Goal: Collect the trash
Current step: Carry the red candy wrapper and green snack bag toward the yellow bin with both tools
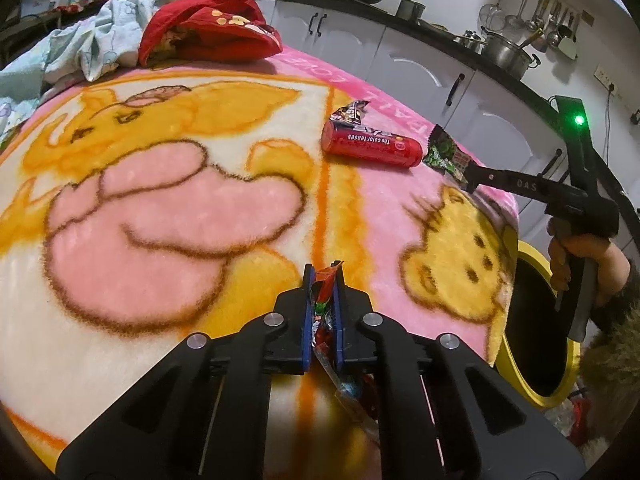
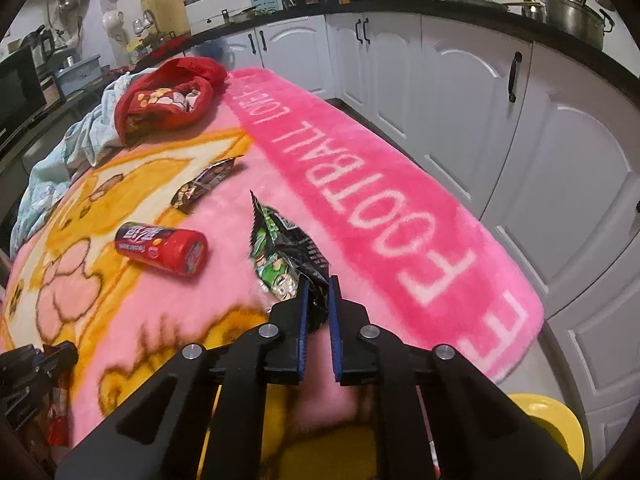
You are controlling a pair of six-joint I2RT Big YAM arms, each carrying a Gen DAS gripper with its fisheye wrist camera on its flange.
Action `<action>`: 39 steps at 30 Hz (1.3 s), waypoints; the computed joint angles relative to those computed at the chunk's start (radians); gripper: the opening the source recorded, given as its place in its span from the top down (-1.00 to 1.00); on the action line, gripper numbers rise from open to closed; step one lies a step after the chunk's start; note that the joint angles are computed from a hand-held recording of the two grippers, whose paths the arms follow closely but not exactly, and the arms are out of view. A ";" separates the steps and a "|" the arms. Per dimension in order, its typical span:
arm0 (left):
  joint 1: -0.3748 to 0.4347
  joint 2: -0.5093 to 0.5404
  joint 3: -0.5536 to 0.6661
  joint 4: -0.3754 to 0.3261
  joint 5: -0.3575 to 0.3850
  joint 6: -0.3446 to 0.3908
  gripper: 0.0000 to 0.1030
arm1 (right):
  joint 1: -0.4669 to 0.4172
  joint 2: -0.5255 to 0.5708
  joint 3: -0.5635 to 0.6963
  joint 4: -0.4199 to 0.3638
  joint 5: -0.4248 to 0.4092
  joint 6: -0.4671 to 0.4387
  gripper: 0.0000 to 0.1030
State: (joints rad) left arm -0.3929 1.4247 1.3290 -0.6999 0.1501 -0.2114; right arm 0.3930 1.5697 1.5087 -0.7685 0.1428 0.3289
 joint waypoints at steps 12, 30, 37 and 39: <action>0.000 -0.041 -0.007 0.032 0.003 -0.007 0.93 | 0.040 -0.100 -0.078 0.008 -0.003 0.018 0.86; -0.077 -0.045 0.050 0.060 -0.001 0.022 0.93 | 0.126 -0.276 -0.171 0.007 0.027 0.029 0.86; -0.115 -0.038 0.079 0.062 -0.012 0.035 0.93 | 0.130 -0.351 -0.226 0.006 0.050 0.058 0.86; -0.126 -0.035 0.086 0.062 -0.014 0.036 0.93 | 0.127 -0.374 -0.242 -0.002 0.056 0.071 0.86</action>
